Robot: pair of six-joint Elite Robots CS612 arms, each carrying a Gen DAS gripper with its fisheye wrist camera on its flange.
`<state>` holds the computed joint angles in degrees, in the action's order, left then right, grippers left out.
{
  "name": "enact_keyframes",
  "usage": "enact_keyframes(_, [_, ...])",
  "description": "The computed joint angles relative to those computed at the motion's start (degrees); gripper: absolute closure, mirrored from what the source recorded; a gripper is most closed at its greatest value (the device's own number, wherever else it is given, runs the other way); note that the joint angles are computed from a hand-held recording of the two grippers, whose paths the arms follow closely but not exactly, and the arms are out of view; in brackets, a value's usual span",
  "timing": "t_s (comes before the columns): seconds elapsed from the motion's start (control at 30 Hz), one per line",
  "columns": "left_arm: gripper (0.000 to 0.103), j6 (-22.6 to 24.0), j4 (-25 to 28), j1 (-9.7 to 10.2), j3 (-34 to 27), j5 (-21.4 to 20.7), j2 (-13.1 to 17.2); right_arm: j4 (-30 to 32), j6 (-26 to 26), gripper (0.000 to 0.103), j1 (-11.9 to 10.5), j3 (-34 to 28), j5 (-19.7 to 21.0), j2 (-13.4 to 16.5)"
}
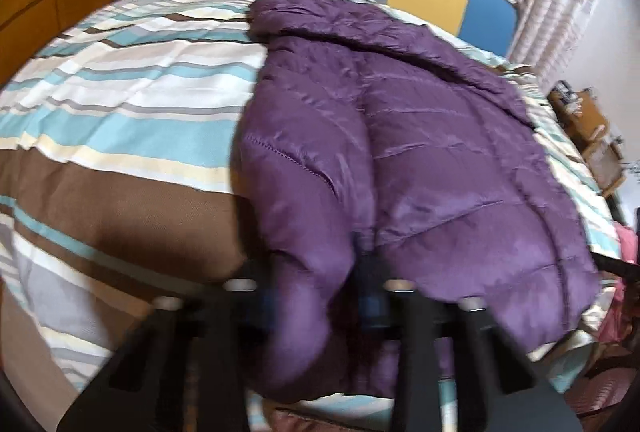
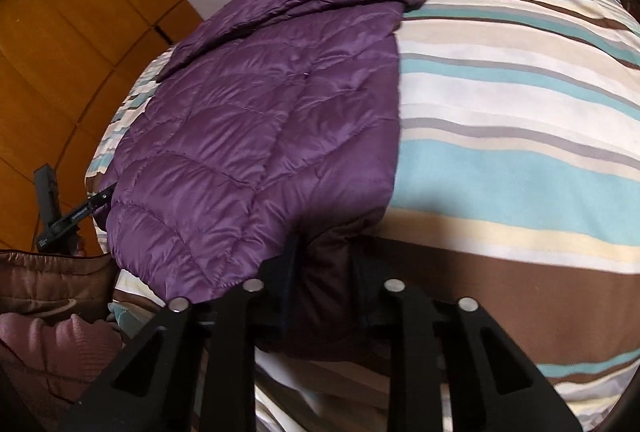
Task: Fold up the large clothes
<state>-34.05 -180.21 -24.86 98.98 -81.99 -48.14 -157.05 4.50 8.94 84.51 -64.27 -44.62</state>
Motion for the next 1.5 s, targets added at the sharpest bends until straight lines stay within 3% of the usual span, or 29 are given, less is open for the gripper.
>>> enact_keyframes(0.13, [0.092, 0.1, -2.0, -0.18, -0.2, -0.9, 0.0, -3.2, 3.4, 0.093, -0.5, -0.3, 4.1, 0.7])
enact_keyframes(0.3, [0.092, -1.0, -5.1, 0.50, -0.8, -2.3, -0.3, -8.1, 6.8, 0.095, -1.0, -0.8, 6.4, 1.2])
enact_keyframes(0.43, [0.092, -2.9, -7.7, 1.56, -2.4, -3.8, 0.0, -12.0, 9.6, 0.095, -1.2, -2.1, 7.6, 1.8])
enact_keyframes(0.6, [0.092, -5.9, -9.0, 3.49, -6.4, -6.2, 1.5, -16.3, 16.8, 0.095, -1.7, -6.7, 9.2, 4.5])
enact_keyframes(0.93, [0.092, -8.6, -2.8, 6.35, -17.6, -10.3, 6.5, -16.8, 27.7, 0.096, -2.2, -18.3, 8.0, 10.8])
enact_keyframes(1.0, [0.092, -8.6, -1.0, 6.61, -19.8, -10.2, 7.6, -16.9, 31.5, 0.096, -2.4, -21.2, 8.3, 12.8])
enact_keyframes(1.17, [0.090, -9.2, 2.4, 7.21, -25.1, -9.7, 10.3, -15.1, 35.0, 0.096, -2.4, -26.4, 6.6, 16.1])
enact_keyframes(1.3, [0.074, -8.7, 4.3, 7.38, -27.6, -8.8, 11.9, -14.2, 37.3, 0.096, -2.4, -28.7, 5.1, 17.8])
enact_keyframes(1.37, [0.049, -9.4, 3.6, 7.32, -27.9, -7.2, 12.3, -13.9, 38.1, 0.093, -2.3, -29.3, 3.4, 18.4])
enact_keyframes(1.4, [0.028, -10.4, 2.7, 7.22, -27.7, -5.7, 12.3, -14.1, 38.8, 0.091, -2.4, -29.5, 2.8, 18.6])
enact_keyframes(1.43, [0.014, -11.8, 1.0, 7.02, -27.0, -3.1, 12.3, -14.6, 39.8, 0.090, -2.4, -29.6, 1.4, 18.9])
enact_keyframes(1.5, [0.012, -13.5, -2.0, 6.89, -26.0, 0.4, 12.3, -16.1, 41.4, 0.070, -2.6, -29.0, 0.3, 18.9])
